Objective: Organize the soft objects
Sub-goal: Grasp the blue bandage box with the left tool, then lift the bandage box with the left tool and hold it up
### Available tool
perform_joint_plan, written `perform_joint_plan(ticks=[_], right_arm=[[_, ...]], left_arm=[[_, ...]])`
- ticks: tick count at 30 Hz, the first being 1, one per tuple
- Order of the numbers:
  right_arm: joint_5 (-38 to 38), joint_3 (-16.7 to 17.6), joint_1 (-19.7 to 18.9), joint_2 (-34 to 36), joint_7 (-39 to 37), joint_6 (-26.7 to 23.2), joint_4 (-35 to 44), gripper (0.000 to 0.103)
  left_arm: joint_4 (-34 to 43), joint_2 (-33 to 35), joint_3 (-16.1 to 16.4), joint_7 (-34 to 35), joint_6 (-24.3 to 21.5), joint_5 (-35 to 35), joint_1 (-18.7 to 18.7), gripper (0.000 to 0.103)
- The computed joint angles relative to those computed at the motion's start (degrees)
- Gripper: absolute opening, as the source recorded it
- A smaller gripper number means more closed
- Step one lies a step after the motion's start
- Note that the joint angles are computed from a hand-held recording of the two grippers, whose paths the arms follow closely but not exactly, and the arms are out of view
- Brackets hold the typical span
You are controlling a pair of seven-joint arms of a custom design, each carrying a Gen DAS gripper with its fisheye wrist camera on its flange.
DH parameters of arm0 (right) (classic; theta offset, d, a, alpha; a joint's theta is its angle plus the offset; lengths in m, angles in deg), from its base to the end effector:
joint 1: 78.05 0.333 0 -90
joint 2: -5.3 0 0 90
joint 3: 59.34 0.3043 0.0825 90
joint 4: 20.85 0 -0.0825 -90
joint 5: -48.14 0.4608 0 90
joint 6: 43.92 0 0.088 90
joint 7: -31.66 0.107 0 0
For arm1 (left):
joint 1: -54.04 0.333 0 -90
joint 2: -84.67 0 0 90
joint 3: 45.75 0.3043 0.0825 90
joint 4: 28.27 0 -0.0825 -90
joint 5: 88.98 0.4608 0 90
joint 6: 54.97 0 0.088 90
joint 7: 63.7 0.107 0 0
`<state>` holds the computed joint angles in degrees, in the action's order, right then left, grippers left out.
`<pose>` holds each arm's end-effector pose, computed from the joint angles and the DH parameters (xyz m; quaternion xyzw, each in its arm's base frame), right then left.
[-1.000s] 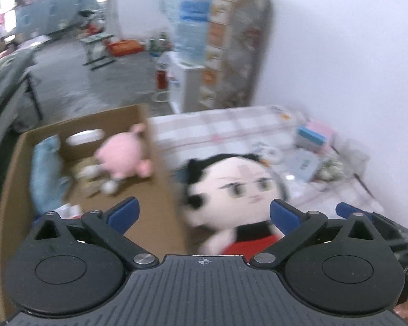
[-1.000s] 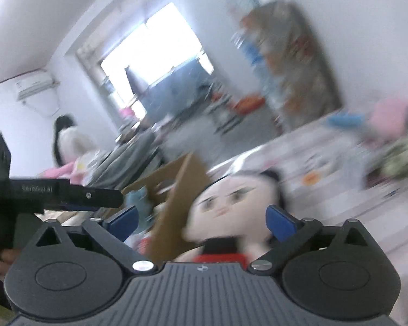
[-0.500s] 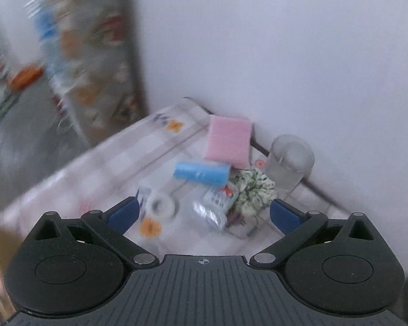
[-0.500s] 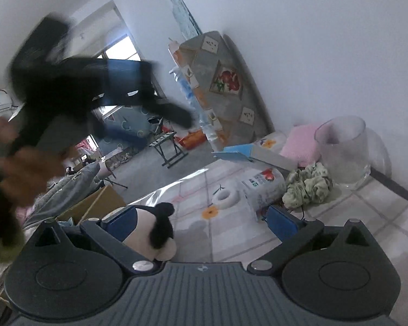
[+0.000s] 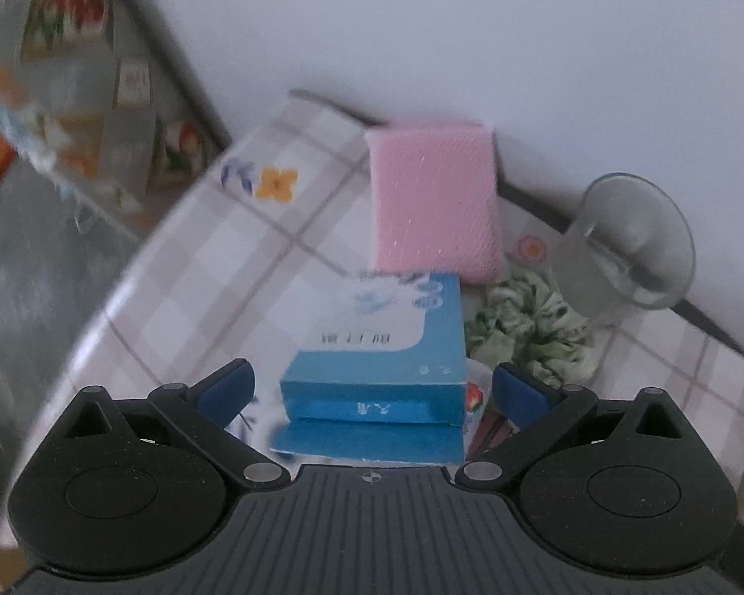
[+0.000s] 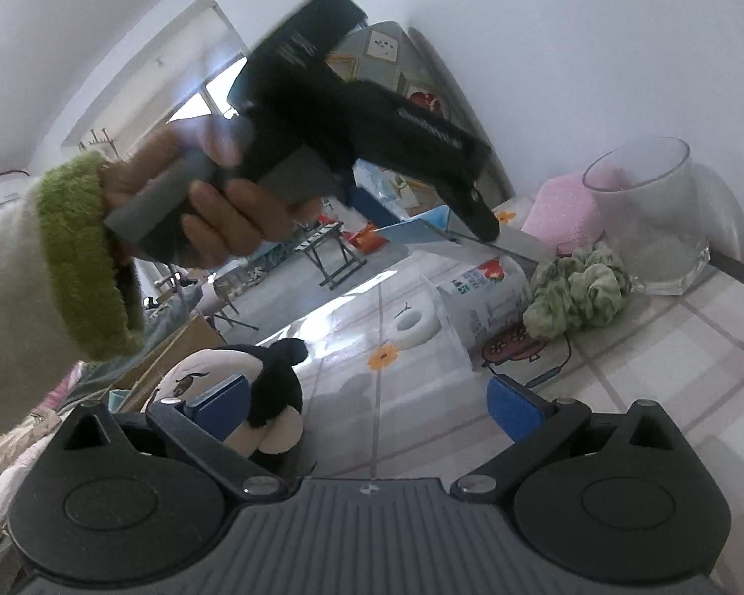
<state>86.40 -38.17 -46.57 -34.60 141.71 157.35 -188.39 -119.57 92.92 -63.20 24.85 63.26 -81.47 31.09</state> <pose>0.3049 0.2615 0.4383 -0.5311 0.6116 -0.1188 0.5742 0.5525 -0.4457 0.5586 -0.4101 0.8959 -0.1344 0.1050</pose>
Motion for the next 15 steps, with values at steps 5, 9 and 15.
perform_joint_plan(ticks=[5, 9, 15], right_arm=[[0.20, -0.28, 0.36, -0.49, 0.44, 0.28, -0.65, 0.076], [1.70, 1.13, -0.74, -1.49, 1.00, -0.76, -1.14, 0.076], [-1.16, -4.99, 3.37, -0.60, 4.44, 1.64, -2.41, 0.076]], left_arm=[[-0.27, -0.15, 0.42, -5.36, 0.33, -5.18, 1.20, 0.075], [-2.96, -2.50, 0.42, -9.61, 3.30, -3.06, 0.90, 0.074], [-9.41, -11.90, 0.33, -12.95, 5.41, -5.84, 1.11, 0.074]])
